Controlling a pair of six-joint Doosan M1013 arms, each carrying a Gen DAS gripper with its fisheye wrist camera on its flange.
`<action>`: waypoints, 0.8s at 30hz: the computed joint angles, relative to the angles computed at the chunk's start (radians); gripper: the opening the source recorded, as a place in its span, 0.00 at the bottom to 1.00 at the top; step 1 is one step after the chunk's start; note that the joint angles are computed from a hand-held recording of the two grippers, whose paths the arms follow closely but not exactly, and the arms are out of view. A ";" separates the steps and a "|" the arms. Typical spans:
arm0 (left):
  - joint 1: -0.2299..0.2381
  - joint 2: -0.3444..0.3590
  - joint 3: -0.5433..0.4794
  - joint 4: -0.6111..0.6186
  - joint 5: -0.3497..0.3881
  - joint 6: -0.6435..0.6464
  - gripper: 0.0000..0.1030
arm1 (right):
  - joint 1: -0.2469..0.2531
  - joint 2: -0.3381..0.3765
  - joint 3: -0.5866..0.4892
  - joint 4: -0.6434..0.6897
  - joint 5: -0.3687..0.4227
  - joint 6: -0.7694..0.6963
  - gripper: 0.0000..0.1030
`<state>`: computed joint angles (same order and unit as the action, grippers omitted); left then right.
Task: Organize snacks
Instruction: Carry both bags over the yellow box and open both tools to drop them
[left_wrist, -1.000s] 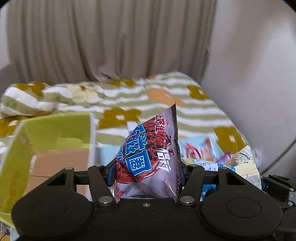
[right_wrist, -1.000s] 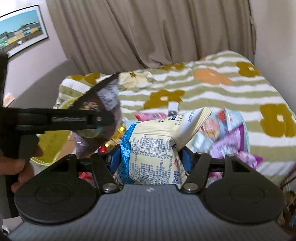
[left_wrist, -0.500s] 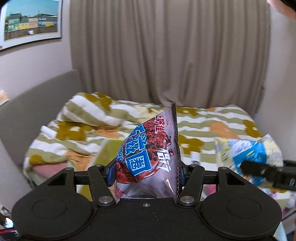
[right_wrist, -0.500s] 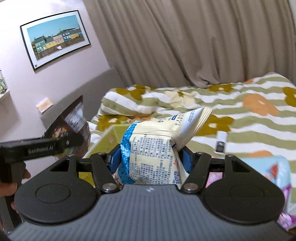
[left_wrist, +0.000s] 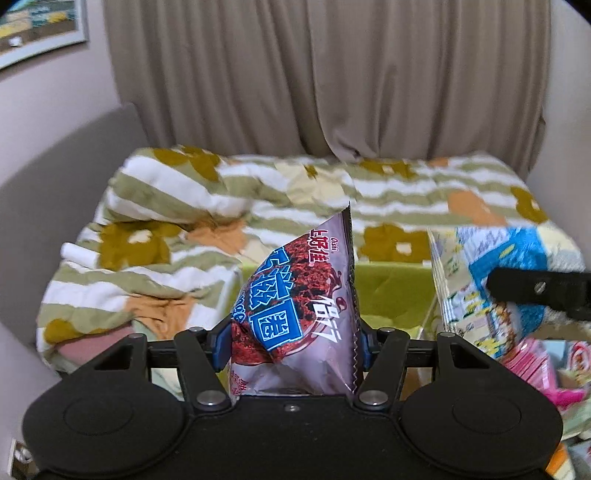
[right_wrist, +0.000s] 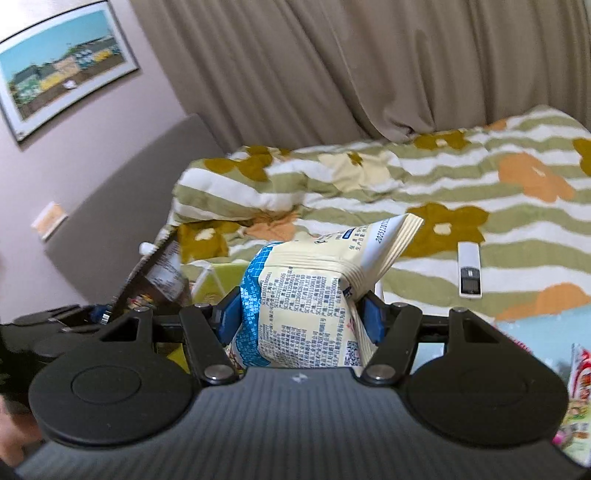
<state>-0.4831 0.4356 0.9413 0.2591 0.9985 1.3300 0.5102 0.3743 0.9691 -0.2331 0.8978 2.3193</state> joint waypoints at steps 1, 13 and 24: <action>0.005 0.016 -0.014 -0.016 0.008 0.026 0.64 | 0.002 0.013 -0.014 -0.015 0.017 0.017 0.77; 0.052 0.020 0.005 -0.099 0.014 0.148 0.98 | 0.018 0.091 -0.110 -0.068 0.137 0.078 0.77; 0.100 -0.018 0.026 -0.186 -0.013 0.151 0.98 | 0.030 0.187 -0.264 -0.019 0.208 0.039 0.77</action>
<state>-0.3836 0.4176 0.9675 0.0731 0.9854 1.4812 0.5402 0.5617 0.7052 -0.2521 1.1056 2.3583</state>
